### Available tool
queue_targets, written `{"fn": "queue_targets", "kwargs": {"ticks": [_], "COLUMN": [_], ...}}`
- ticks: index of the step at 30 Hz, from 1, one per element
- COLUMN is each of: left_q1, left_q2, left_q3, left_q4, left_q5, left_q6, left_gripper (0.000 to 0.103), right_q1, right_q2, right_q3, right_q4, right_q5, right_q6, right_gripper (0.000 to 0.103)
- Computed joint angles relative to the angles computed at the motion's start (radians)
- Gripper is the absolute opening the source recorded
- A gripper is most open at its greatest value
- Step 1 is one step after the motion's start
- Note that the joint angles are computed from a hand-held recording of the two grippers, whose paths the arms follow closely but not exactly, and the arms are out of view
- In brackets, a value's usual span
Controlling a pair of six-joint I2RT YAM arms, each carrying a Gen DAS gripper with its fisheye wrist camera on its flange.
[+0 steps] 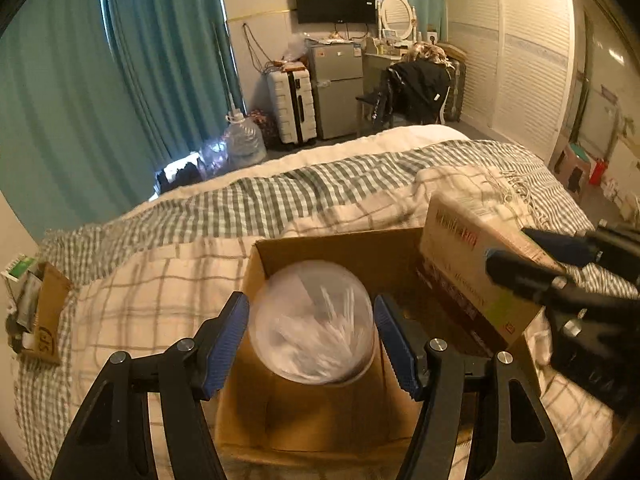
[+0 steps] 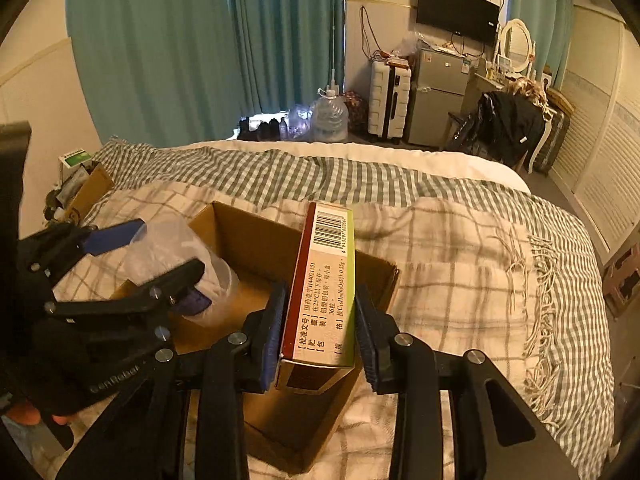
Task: Organize objects
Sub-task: 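Carry the cup and medicine box into the cardboard box and open both tools, then withdraw both tools from the box toward the remaining items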
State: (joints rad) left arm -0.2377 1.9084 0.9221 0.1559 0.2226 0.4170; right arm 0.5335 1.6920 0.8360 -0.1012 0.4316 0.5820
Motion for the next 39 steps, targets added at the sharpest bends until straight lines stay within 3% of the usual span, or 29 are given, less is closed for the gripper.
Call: {"fn": "queue_targets", "kwargs": {"ticks": [1,2,4,8,13,19,25,31,36,39], "left_q1": [0.007,0.014,0.039,0.127,0.303,0.554,0.778,0.908,0.934,0.92], "left_q2": [-0.027,-0.055,-0.138,-0.34,-0.58,-0.821,-0.933,-0.924,-0.713,-0.5], "left_q3": [-0.012,-0.022,-0.052,-0.109,-0.183,-0.278,-0.309,-0.42,-0.567,-0.623], "left_q4": [-0.014,-0.029,-0.064,-0.176,-0.308,-0.47,-0.611,-0.564,-0.265,-0.038], "left_q5": [0.003,0.005,0.03,0.095,0.206,0.355,0.497,0.533,0.44,0.356], "left_q6": [0.002,-0.002,-0.014,-0.01,0.036,0.173,0.303,0.397,0.406,0.419], "left_gripper": [0.081,0.09,0.092,0.099,0.103,0.103,0.103,0.103,0.103,0.103], "right_q1": [0.012,0.025,0.063,0.183,0.428,0.725,0.889,0.917,0.86,0.802], "right_q2": [-0.041,-0.073,-0.167,-0.317,-0.403,-0.284,-0.176,-0.092,0.004,0.073], "right_q3": [-0.009,-0.015,-0.02,0.023,0.116,0.258,0.344,0.312,0.204,0.112], "right_q4": [-0.025,-0.048,-0.123,-0.337,-0.658,-1.0,-1.165,-1.06,-0.787,-0.546], "right_q5": [0.021,0.04,0.085,0.197,0.359,0.47,0.515,0.484,0.384,0.268], "right_q6": [0.012,0.025,0.057,0.13,0.358,0.703,0.933,0.973,0.902,0.821], "right_gripper": [0.041,0.055,0.067,0.07,0.079,0.082,0.09,0.09,0.09,0.09]}}
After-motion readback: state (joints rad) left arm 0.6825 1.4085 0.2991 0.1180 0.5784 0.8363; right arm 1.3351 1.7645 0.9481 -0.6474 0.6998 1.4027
